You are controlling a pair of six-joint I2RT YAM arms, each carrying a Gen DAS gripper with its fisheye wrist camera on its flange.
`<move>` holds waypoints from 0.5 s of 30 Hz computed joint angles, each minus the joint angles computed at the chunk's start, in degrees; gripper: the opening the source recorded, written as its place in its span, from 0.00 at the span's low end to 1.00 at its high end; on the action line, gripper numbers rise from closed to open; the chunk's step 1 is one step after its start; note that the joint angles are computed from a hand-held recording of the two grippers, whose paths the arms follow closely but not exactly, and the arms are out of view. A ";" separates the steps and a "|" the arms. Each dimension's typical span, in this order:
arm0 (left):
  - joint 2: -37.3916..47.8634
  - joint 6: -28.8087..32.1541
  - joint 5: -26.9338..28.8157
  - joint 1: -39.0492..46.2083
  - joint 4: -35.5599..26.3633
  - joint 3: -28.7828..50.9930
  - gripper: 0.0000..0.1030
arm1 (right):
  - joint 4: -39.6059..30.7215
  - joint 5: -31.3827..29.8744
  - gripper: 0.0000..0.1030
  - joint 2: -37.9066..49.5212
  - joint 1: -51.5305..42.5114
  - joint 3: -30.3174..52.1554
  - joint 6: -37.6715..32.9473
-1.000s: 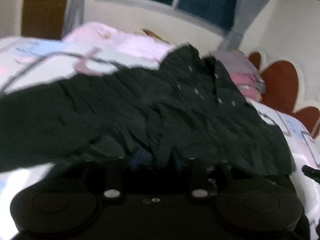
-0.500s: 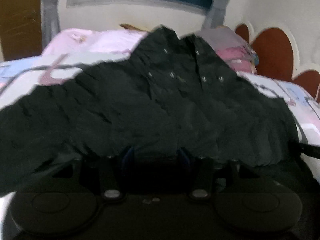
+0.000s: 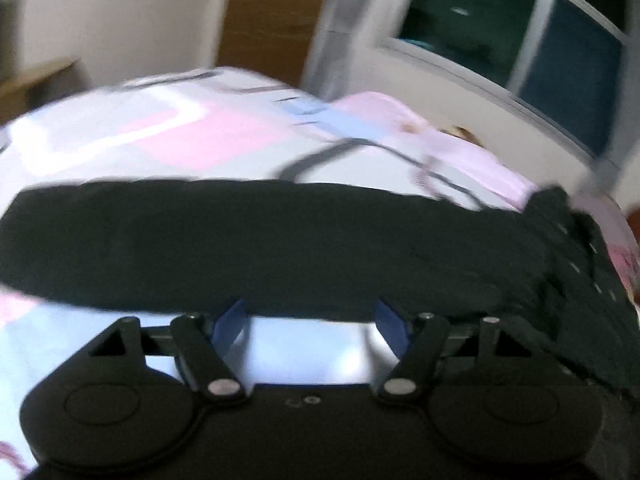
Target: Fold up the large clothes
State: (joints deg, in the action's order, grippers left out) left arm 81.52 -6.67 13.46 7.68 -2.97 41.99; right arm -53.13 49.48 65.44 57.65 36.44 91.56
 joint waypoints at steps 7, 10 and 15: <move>3.10 1.02 9.30 13.60 -2.90 1.64 0.60 | -5.93 -0.26 0.51 9.35 3.47 5.67 9.72; 4.13 0.48 14.00 18.95 -0.38 -0.16 0.55 | -8.88 -0.55 0.51 11.10 5.53 7.19 12.91; 11.65 -7.10 17.14 22.46 4.45 5.02 0.53 | -15.00 -1.24 0.51 12.37 7.24 8.91 19.79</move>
